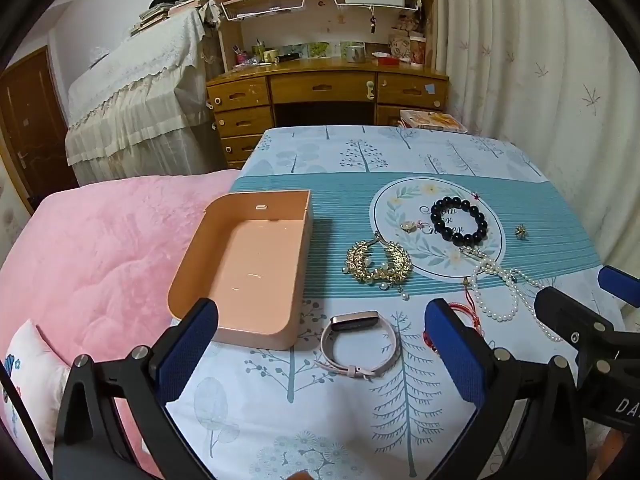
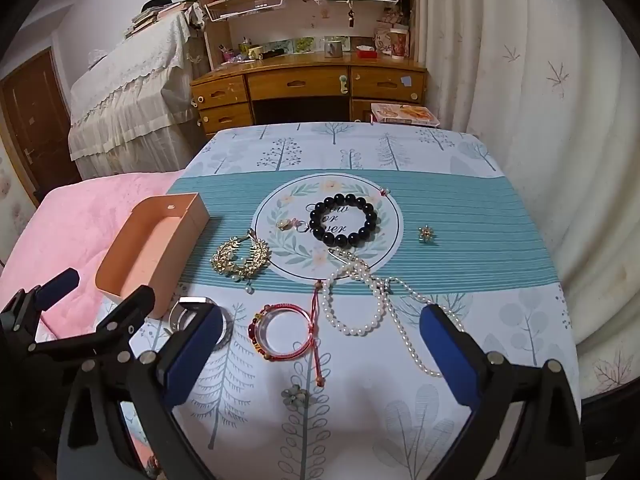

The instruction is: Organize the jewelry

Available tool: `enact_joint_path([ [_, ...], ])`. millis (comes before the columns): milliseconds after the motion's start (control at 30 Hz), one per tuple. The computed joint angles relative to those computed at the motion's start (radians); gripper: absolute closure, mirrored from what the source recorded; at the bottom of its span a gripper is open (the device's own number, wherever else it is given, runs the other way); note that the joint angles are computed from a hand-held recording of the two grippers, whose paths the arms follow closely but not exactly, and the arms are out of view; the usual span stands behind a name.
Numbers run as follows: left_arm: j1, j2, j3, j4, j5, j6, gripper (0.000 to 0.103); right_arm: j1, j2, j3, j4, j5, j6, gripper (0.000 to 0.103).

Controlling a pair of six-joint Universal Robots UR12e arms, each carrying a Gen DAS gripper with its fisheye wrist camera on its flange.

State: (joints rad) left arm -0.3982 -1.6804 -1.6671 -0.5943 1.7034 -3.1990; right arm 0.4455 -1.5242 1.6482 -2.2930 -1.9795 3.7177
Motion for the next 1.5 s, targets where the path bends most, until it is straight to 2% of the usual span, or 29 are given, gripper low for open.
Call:
enact_joint_path([
  [267, 0.019, -0.01, 0.018, -0.055, -0.068, 0.006, 0.001, -0.002, 0.001, 0.011, -0.032, 0.019, 0.018, 0.003],
  [533, 0.014, -0.014, 0.008, -0.039, -0.09, 0.061, 0.001, -0.007, 0.005, 0.003, -0.012, 0.033, 0.016, 0.003],
  [667, 0.008, -0.015, 0.008, -0.032, -0.089, 0.079, 0.001, -0.002, 0.022, -0.014, 0.005, 0.023, 0.018, 0.003],
  [900, 0.013, -0.019, 0.013, -0.04, -0.076, 0.056, 0.001, 0.0, 0.024, -0.016, 0.003, 0.0, 0.032, 0.003],
  [1500, 0.011, -0.022, 0.016, -0.045, -0.075, 0.059, 0.001, -0.003, 0.023, -0.013, -0.011, 0.006, 0.013, 0.003],
])
